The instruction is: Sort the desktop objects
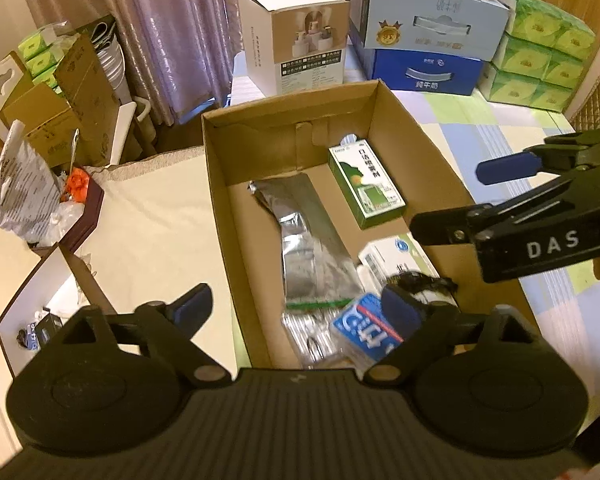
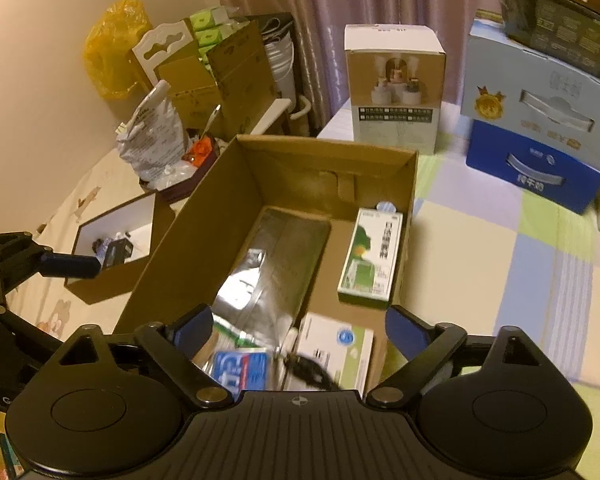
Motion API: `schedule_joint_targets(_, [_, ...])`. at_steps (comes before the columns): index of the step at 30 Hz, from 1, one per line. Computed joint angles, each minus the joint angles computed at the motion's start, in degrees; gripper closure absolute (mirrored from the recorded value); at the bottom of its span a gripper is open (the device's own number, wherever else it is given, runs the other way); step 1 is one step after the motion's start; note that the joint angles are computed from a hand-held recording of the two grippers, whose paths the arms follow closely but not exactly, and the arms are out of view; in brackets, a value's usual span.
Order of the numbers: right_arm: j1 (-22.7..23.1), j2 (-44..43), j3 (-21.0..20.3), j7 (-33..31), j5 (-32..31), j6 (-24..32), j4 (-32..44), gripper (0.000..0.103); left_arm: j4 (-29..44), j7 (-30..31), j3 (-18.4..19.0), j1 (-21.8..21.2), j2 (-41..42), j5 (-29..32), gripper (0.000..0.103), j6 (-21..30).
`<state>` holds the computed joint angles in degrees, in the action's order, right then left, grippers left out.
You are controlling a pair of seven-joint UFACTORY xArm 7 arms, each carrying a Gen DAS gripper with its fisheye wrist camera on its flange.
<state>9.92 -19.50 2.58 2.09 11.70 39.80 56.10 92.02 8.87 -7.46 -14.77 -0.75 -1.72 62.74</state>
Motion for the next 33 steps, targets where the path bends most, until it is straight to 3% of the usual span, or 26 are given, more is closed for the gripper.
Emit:
schedule_joint_targets(7, [0.23, -6.98, 1.94, 5.02, -1.95, 1.98, -4.26, 0.002, -8.07, -0.26, -0.01, 0.10, -8.42, -1.34, 0.001, -1.69])
schedule_joint_targets(14, [1.19, -12.96, 3.29, 9.35, -3.73, 4.81, -7.23, 0.002, -15.82, -2.25, -0.80, 0.60, -17.37, 0.01, 0.001, -3.98])
schedule_joint_targets(33, [3.81, -29.01, 6.68, 17.21, -5.51, 11.01, -13.56, 0.002, -26.80, -9.94, -1.53, 2.21, -34.47, -0.20, 0.001, -3.04])
